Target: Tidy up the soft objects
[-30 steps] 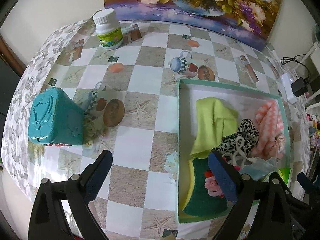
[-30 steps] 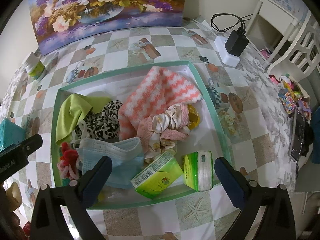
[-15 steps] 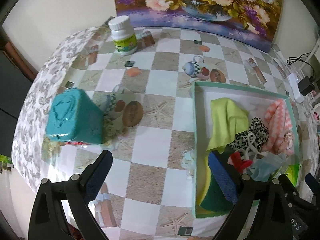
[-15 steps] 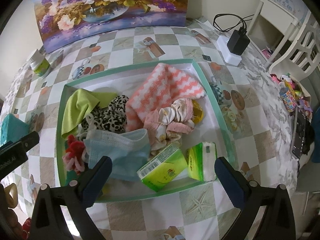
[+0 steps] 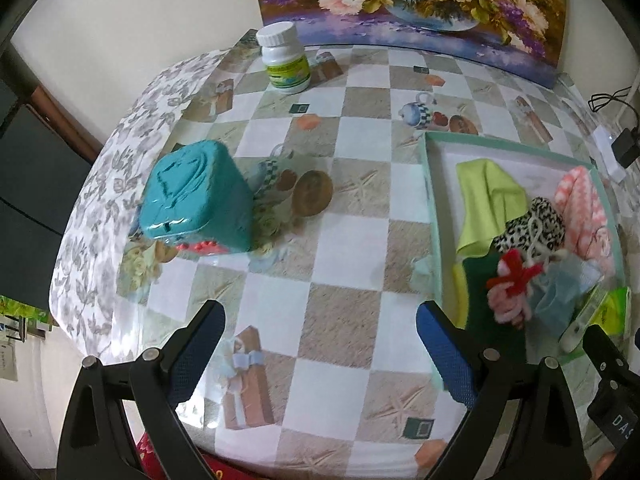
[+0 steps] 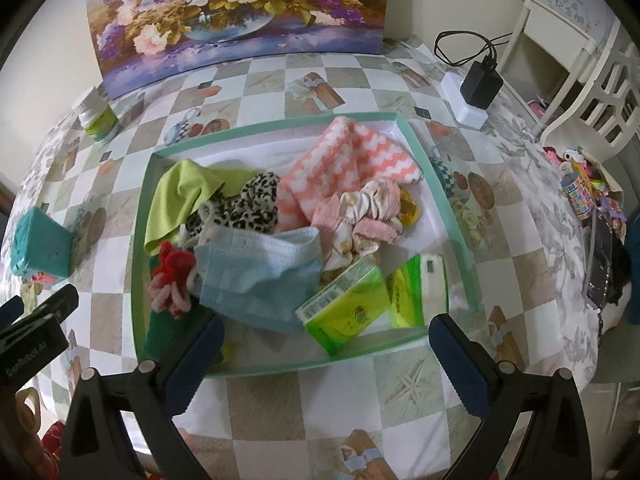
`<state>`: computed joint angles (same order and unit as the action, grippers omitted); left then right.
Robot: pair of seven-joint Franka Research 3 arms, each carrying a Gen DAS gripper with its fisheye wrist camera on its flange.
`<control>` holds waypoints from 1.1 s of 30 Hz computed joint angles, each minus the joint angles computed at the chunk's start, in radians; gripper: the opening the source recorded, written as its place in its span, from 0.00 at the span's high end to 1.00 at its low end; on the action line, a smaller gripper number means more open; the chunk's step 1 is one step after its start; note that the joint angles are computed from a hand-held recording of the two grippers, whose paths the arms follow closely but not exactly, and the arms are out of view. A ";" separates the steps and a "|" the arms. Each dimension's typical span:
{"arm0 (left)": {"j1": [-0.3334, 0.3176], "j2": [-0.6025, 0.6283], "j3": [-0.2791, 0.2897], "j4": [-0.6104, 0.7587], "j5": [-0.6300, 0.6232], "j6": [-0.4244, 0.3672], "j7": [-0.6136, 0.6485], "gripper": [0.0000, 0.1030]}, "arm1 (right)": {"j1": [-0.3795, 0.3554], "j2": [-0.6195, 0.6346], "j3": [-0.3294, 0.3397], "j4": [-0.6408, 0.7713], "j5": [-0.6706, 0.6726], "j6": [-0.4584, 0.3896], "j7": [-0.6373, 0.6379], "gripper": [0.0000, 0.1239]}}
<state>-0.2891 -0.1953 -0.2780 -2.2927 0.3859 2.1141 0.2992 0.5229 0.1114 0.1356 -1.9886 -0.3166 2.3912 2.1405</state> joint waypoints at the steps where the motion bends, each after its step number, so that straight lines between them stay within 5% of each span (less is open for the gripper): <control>1: -0.001 -0.005 -0.002 -0.003 0.003 -0.007 -0.002 0.06 | 0.001 -0.005 0.001 -0.007 0.004 0.001 -0.001 0.17; 33: -0.033 -0.120 -0.012 -0.130 -0.085 0.016 -0.030 0.06 | -0.005 -0.089 0.041 -0.119 0.013 0.016 0.019 0.17</control>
<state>-0.3226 -0.3151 -0.2899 -2.4229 0.3011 2.1300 0.2687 0.5175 0.0227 0.1765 -2.1079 -0.3036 2.4073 2.1590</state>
